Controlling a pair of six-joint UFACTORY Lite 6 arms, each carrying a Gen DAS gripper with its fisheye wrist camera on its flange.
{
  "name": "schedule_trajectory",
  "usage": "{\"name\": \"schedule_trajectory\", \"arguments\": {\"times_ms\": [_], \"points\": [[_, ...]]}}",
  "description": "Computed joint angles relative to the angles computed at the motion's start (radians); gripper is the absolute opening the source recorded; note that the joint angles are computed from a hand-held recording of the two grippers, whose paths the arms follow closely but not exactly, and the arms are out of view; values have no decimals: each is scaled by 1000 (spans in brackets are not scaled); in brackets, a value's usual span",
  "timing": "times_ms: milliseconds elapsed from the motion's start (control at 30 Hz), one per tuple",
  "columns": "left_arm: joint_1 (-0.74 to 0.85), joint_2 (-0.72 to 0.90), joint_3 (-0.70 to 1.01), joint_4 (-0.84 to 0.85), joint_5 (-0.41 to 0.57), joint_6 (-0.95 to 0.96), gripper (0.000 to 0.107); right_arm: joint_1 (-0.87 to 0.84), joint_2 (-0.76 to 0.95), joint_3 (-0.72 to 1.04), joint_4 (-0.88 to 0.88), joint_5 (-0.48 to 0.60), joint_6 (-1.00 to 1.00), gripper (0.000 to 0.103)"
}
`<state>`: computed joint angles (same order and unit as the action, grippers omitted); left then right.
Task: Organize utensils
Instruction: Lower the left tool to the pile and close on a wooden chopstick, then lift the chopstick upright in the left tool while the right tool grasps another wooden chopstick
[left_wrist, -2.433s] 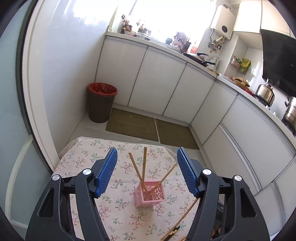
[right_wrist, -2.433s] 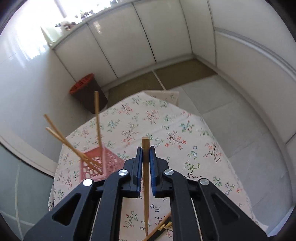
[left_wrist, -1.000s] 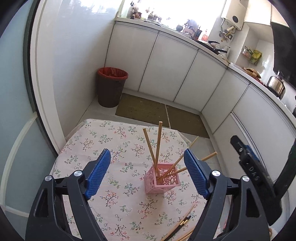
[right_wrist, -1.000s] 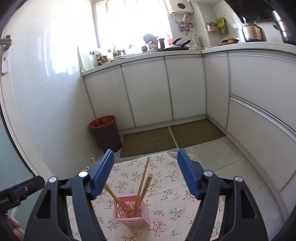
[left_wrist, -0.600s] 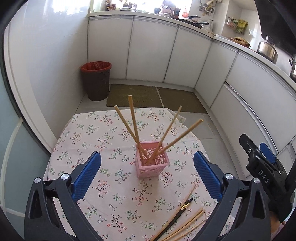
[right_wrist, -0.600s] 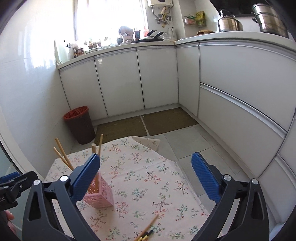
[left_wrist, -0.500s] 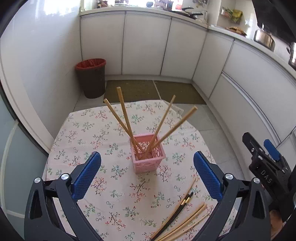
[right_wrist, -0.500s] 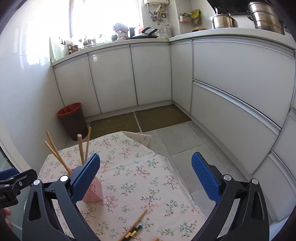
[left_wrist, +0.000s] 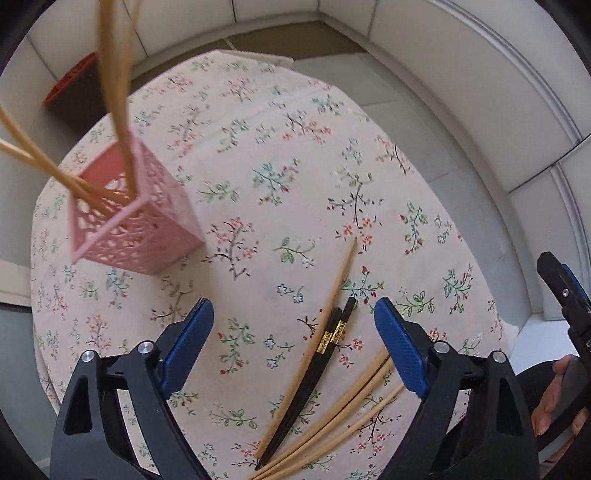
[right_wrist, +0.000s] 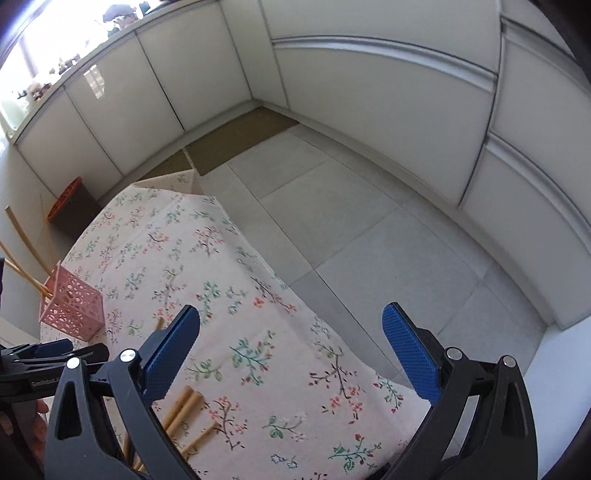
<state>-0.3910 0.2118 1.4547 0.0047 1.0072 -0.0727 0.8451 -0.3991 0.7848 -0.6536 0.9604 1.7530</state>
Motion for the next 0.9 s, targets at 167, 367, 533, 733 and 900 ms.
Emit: {"name": "schedule_trajectory", "arguments": {"times_ms": [167, 367, 533, 733, 900], "points": [[-35, 143, 71, 35, -14, -43, 72, -83, -77, -109, 80, -84, -33, 96], [-28, 204, 85, -31, -26, 27, 54, -126, -72, -121, 131, -125, -74, 96], [-49, 203, 36, 12, -80, 30, 28, -122, -65, -117, 138, -136, -81, 96], [-95, 188, 5, 81, -102, 17, 7, -100, -38, -109, 181, -178, -96, 96], [-99, 88, -77, 117, -142, -2, 6, -27, 34, -56, 205, -166, -93, 96]]}}
